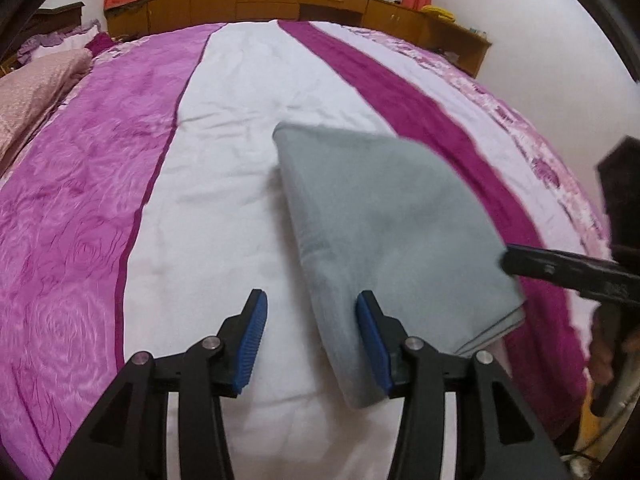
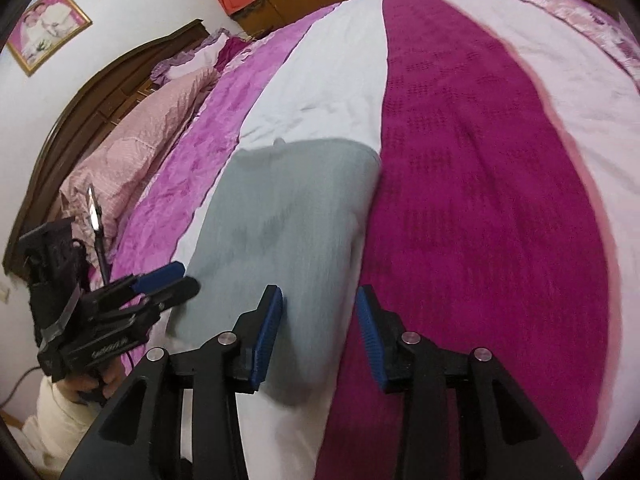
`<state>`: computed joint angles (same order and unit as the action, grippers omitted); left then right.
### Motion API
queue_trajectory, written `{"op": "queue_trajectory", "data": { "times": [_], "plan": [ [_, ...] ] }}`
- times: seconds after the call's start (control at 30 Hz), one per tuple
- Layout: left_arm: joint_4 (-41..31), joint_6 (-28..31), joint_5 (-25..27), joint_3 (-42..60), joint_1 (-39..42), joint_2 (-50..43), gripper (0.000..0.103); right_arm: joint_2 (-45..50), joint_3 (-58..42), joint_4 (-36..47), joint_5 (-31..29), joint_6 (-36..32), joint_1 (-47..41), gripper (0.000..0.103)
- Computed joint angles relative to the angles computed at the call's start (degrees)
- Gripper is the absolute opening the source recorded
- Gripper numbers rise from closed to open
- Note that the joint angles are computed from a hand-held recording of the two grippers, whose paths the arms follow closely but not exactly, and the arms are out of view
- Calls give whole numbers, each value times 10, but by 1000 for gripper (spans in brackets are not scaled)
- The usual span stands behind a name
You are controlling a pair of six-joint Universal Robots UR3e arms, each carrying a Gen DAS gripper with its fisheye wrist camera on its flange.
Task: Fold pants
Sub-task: 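Lay the folded bundle down and open both grippers, withdrawing them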
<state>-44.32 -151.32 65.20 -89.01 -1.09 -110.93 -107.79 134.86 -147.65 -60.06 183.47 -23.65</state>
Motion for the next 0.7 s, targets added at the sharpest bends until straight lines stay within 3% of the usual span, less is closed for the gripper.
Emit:
{"op": "queue_trajectory", "data": {
  "times": [0.1, 0.17, 0.27, 0.37, 0.47, 0.57, 0.63, 0.7],
  "plan": [
    [33, -12, 16, -9, -11, -17, 54, -14, 31, -27, -37, 10, 21, 32],
    [58, -13, 19, -11, -12, -27, 62, 26, 26, -58, -88, 31, 57, 32],
    [40, -25, 10, -2, -1, -31, 66, 54, 39, -110, -102, 49, 67, 36],
    [21, -37, 9, -15, 7, -4, 66, 12, 45, -84, -104, 63, 63, 37],
    [37, -34, 25, -58, 5, 39, 66, -27, 39, -50, -149, 72, 89, 40],
    [76, -35, 41, -122, 1, 86, 70, -81, 54, -33, -178, 88, 113, 48],
    [99, -34, 53, -162, -4, 111, 83, -109, 67, -34, -197, 100, 130, 64],
    [121, -42, 69, -197, -12, 126, 87, -117, 78, -51, -254, 126, 174, 67]
  ]
}}
